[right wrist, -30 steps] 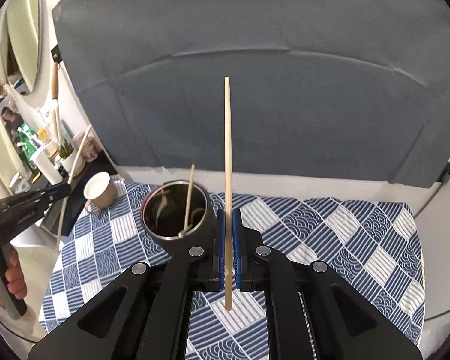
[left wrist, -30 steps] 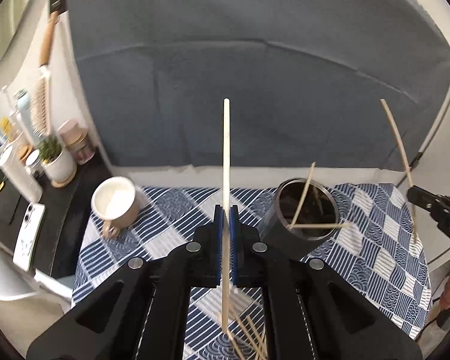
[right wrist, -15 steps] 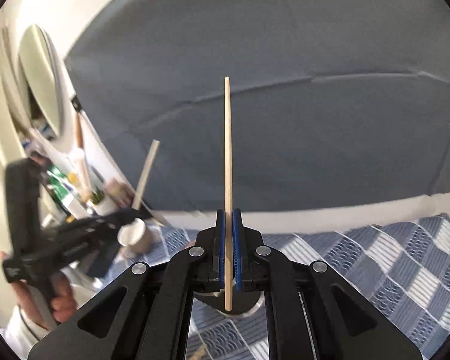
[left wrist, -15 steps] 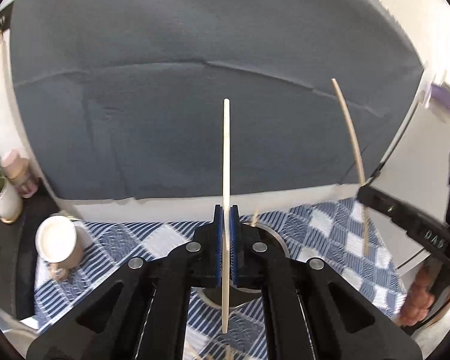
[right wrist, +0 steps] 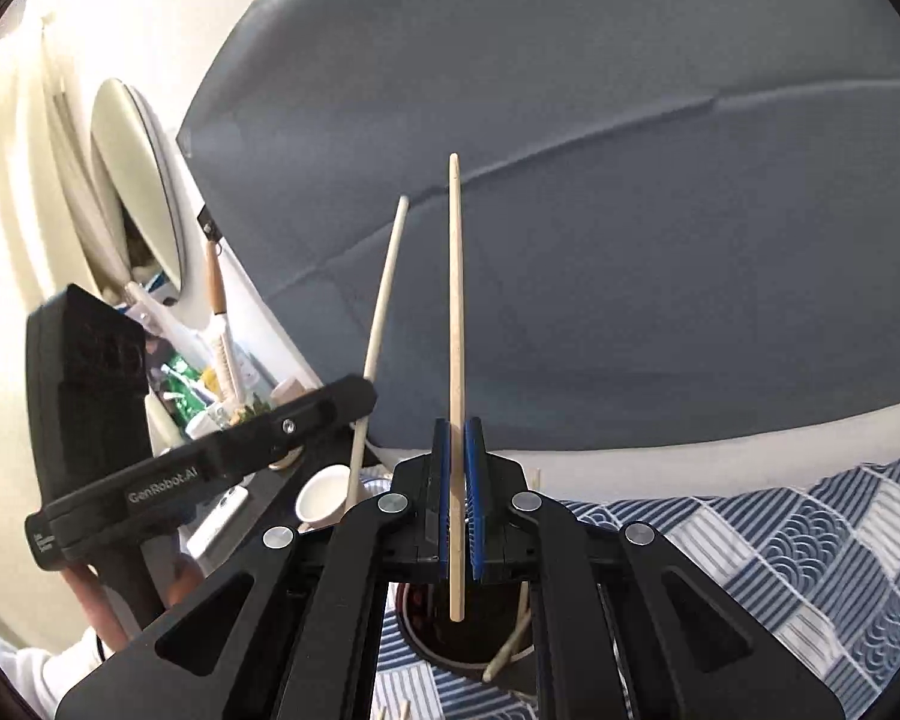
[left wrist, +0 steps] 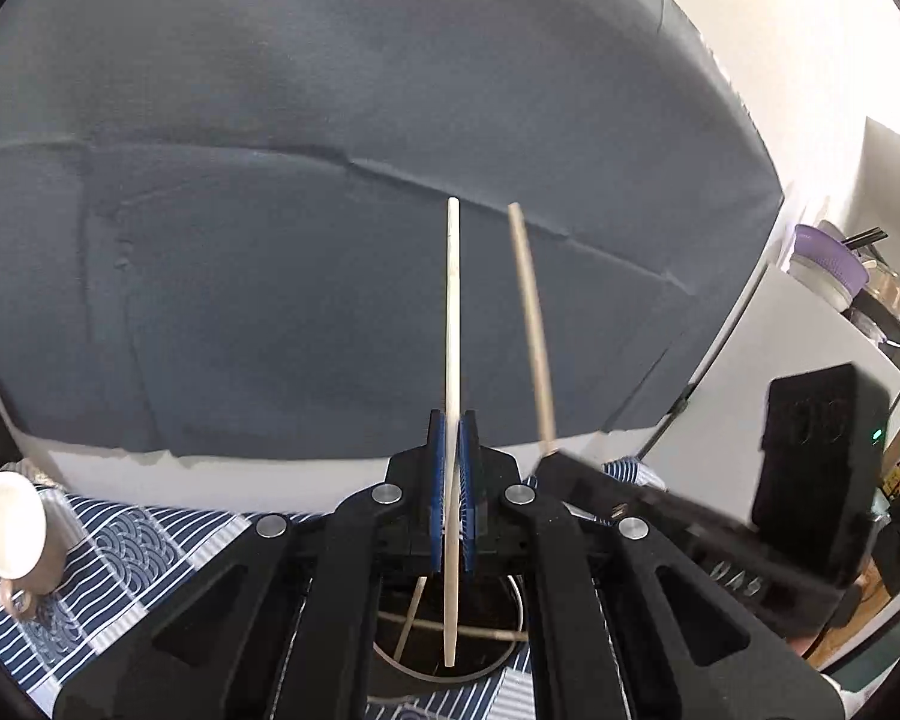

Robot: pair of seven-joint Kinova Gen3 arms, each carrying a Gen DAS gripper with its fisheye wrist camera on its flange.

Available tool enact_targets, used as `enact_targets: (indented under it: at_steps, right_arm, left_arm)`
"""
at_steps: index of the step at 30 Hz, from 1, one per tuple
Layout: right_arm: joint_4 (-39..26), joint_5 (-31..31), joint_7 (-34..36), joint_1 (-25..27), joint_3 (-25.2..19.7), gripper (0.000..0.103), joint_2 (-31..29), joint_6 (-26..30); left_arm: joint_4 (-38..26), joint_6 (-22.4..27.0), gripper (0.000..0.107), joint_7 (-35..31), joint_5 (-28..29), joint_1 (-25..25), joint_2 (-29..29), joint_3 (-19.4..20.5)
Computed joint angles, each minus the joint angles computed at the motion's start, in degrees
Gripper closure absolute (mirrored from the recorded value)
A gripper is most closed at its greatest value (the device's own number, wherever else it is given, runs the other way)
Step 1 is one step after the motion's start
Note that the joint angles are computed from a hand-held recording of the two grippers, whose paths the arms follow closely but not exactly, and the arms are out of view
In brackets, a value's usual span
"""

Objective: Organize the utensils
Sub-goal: 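Lift both held sticks and carry them over the black holder, then lower the sticks into the holder and open both tools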

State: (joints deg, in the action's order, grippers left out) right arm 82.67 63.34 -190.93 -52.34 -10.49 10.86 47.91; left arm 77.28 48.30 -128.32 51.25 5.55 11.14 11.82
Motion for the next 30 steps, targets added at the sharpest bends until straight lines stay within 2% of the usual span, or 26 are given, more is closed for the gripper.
enact_targets:
  at_steps: [5, 13, 19, 30]
  right_arm:
    - [3.8, 5.0, -7.6, 0.1, 1.1, 0.098, 1.1, -2.8]
    - [4.2, 4.2, -7.6, -0.7, 1.3, 0.098, 3.4, -0.5]
    - [3.4, 1.5, -5.0, -1.6, 1.6, 0.098, 4.3, 1.5]
    - [-0.2, -3.2, 3.0, -3.9, 1.9, 0.098, 5.8, 6.0]
  left_arm:
    - [3.4, -3.0, 0.103, -5.0, 4.9, -0.5, 1.4, 1.1]
    - [8.1, -7.7, 0.103, -8.5, 8.1, 0.7, 3.3, 2.5]
    - [9.8, -8.7, 0.103, -8.5, 6.0, 1.2, 2.9, 2.5]
    - [10.1, -9.9, 0.103, -2.9, -2.7, 3.5, 0.4, 1.3]
